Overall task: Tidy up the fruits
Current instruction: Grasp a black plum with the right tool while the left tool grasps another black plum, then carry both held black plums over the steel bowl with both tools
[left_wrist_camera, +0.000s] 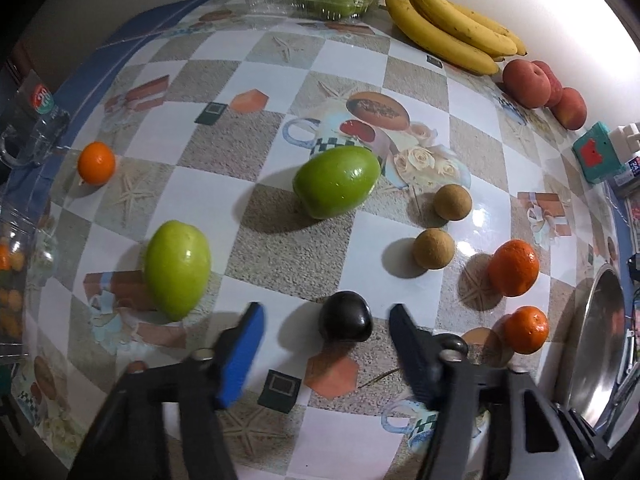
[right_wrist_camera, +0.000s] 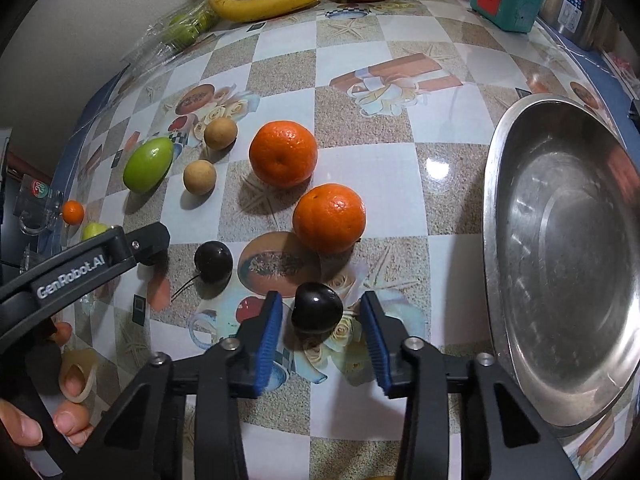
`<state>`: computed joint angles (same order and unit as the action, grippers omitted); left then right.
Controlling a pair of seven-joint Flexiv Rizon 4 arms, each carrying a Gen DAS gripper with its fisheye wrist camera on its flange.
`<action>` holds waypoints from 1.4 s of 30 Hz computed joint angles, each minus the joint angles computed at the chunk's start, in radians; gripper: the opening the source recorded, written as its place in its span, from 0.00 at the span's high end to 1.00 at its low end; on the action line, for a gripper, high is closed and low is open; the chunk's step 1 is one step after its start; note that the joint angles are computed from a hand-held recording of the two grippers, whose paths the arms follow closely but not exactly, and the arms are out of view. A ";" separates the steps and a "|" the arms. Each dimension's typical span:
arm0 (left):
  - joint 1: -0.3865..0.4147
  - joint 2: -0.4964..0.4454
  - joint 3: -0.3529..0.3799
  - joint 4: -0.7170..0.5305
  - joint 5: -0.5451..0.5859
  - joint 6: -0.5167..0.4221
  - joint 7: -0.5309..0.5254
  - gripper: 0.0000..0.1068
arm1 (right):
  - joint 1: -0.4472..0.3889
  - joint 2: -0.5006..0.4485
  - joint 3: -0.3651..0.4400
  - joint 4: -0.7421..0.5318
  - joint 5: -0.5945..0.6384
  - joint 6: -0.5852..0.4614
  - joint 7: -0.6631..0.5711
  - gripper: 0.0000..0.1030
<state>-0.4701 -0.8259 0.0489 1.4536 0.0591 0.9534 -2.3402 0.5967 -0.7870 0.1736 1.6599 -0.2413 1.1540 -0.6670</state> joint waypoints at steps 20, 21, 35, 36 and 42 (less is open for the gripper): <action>0.001 -0.004 -0.007 0.003 -0.021 0.024 0.030 0.72 | -0.015 -0.004 0.021 0.004 0.032 0.049 -0.015 0.74; 0.000 -0.005 -0.006 -0.001 -0.020 0.022 0.030 0.72 | -0.014 -0.002 0.020 0.005 0.032 0.051 -0.015 0.74; -0.044 0.029 0.030 -0.008 0.046 0.032 -0.008 0.72 | 0.012 0.059 -0.034 0.071 0.010 0.177 0.039 0.74; -0.046 0.030 0.030 -0.010 0.051 0.030 -0.009 0.72 | 0.015 0.064 -0.041 0.078 0.004 0.187 0.047 0.74; -0.073 0.039 0.046 -0.034 0.101 0.012 -0.030 0.72 | 0.022 0.096 -0.074 0.119 -0.026 0.220 0.091 0.74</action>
